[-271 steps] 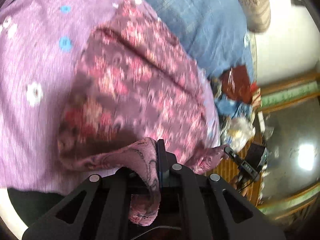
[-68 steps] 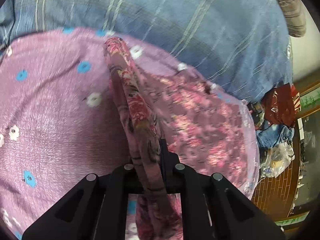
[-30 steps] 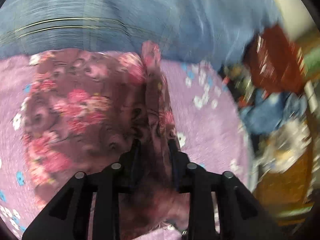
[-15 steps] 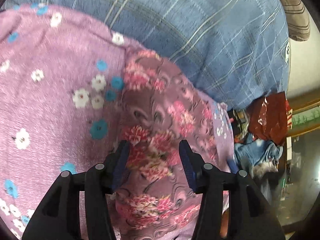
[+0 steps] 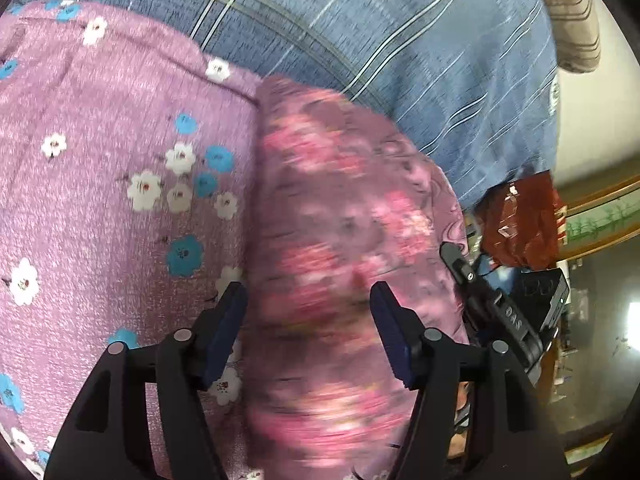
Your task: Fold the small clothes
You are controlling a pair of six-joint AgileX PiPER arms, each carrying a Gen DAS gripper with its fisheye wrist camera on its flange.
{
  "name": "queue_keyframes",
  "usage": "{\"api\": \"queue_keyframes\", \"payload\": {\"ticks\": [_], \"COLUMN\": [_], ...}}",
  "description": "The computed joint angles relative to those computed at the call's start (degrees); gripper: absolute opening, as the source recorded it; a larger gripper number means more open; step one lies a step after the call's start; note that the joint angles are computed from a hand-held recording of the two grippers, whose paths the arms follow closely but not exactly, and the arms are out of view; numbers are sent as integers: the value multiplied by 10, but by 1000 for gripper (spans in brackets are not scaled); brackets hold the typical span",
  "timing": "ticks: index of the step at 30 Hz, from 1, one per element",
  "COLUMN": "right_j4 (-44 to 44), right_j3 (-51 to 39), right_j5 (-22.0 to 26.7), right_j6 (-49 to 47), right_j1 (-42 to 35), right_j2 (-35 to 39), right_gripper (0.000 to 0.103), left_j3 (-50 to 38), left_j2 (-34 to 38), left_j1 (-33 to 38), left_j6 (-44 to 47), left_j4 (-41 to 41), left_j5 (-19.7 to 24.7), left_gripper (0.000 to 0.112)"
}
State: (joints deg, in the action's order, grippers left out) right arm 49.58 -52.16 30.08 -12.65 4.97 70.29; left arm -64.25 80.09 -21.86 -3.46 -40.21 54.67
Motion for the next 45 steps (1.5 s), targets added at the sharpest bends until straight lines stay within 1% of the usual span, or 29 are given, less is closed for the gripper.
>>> {"api": "queue_keyframes", "payload": {"ticks": [1,4,5,7,8,9,10,11,12,14,16,17,18,21,23,24,26,27,28,29,32,35,36,38,40,41,42,44,45], "right_j4": [3,-82,-84,-46,-24,21,79,119,157,199,187,152,111,29,-74,-114,-126,-120,-138,-175,-319,-491,-548,-663,-769,-794,-819,-811,-772], "right_j3": [18,27,34,53,62,75,93,101,120,167,191,190,185,194,207,215,246,245,232,217,190,164,158,148,161,170,194,219,211], "right_j5": [-7,10,12,22,30,54,101,134,183,263,279,268,247,178,128,121,106,123,147,150,98,41,41,45,49,54,36,7,9], "right_j6": [7,88,89,61,44,7,-36,-69,-102,-148,-149,-123,-94,-1,113,146,175,183,215,269,441,598,644,735,846,886,920,919,884], "right_j1": [-15,-27,-29,-44,-54,-80,-117,-141,-180,-239,-234,-213,-176,-97,-33,-15,-2,-21,-32,-19,64,200,242,312,361,373,373,359,342], "right_j2": [-7,26,31,4,-12,-35,-64,-72,-93,-138,-161,-173,-190,-308,-328,-303,-302,-320,-334,-347,-411,-393,-382,-319,-256,-224,-213,-246,-251], "right_gripper": [4,4,4,6,12,14,17,30,47,66,66,46,13,13,13,14,16,21,24,26,27,33,33,33,31,31,31,31,30], "left_j3": [-3,-8,-5,3,8,17,26,36,51,78,92,98,108,140,139,129,116,117,121,125,119,82,78,77,94,109,119,107,103], "left_j2": [8,28,23,8,-1,-18,-31,-46,-63,-85,-84,-85,-87,-112,-113,-111,-117,-127,-141,-161,-207,-181,-168,-131,-105,-104,-123,-128,-133], "left_j1": [-11,-61,-64,-62,-55,-49,-50,-53,-57,-82,-104,-110,-113,-131,-151,-165,-170,-164,-155,-140,-104,-168,-182,-228,-239,-238,-247,-233,-212], "left_j6": [-9,-59,-64,-64,-56,-47,-45,-42,-37,-47,-66,-72,-72,-78,-93,-117,-130,-113,-96,-80,-71,-151,-163,-210,-225,-217,-225,-190,-155], "left_j4": [11,67,71,64,54,42,40,38,32,36,40,37,27,27,50,72,88,80,69,56,48,131,144,198,219,210,222,195,163], "left_j5": [0,-8,-11,-3,6,18,22,23,21,8,1,3,4,-21,-36,-33,-5,6,13,20,23,-9,-15,-23,-17,-31,-45,-19,-10], "left_gripper": [63,64,64,63,63,63,63,63,64,67,67,67,67,67,67,66,66,66,66,66,66,66,66,66,66,66,67,67,67]}}
